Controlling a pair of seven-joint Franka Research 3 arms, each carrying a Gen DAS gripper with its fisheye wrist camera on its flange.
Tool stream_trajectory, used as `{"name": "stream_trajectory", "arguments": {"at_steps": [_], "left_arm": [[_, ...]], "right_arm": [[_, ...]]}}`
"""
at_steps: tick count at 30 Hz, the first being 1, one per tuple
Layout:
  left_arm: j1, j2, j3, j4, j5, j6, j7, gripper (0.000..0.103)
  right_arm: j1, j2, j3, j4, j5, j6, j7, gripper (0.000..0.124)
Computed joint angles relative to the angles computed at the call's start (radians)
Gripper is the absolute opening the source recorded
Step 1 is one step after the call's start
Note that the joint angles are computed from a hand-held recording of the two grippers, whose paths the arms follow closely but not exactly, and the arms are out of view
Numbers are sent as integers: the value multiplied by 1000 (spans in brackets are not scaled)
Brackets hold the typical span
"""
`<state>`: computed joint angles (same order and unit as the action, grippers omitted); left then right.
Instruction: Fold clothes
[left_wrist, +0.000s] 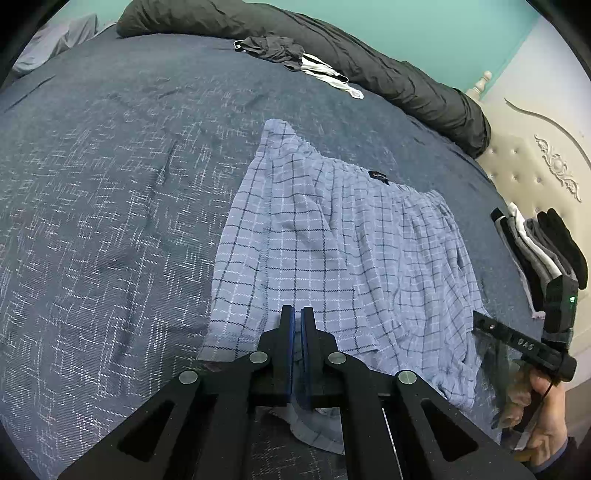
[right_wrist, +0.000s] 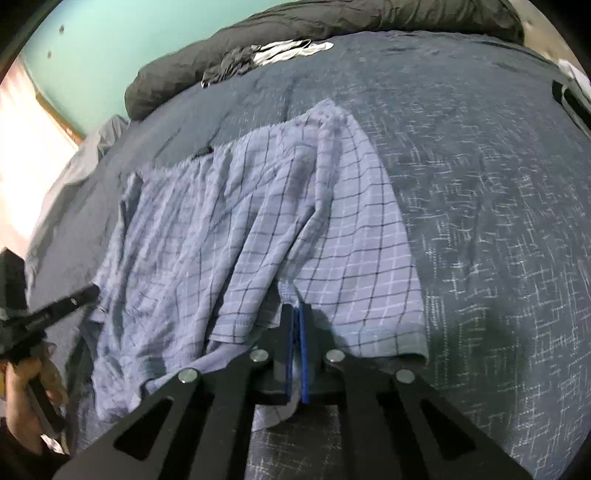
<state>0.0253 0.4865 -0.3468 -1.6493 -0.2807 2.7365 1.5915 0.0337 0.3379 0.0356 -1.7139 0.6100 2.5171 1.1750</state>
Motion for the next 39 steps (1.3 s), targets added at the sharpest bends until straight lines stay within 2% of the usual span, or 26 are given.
{"name": "stream_trajectory", "arguments": {"at_steps": [8,10,13,17,25,38,39], "left_arm": [[-9,9,3,17,11,-2,-22,8],[-5,12,-5,24,5,-6,-15,21],[-10,21,-7,37,5,-16,-13,36],[-29,28,10,51,26,-27,-40,37],[-36,45,17,77,50,-47,-70,38],[-36,50,7,82,54,-97,0,38],[-32,52,5,81,49,-102,7,32]], "right_arm": [[-57,-39,8,-33,145,16,-74,2],[-51,-16,20,6,120,49,-29,2],[-55,-53,2,-36,170,63,-57,2],[-85,-48,-9,-25,213,45,-67,2],[-96,-65,-16,-58,245,111,-67,2],[-102,-47,-16,-43,250,86,-52,2],[-103,-44,-15,-40,251,83,-50,2]]}}
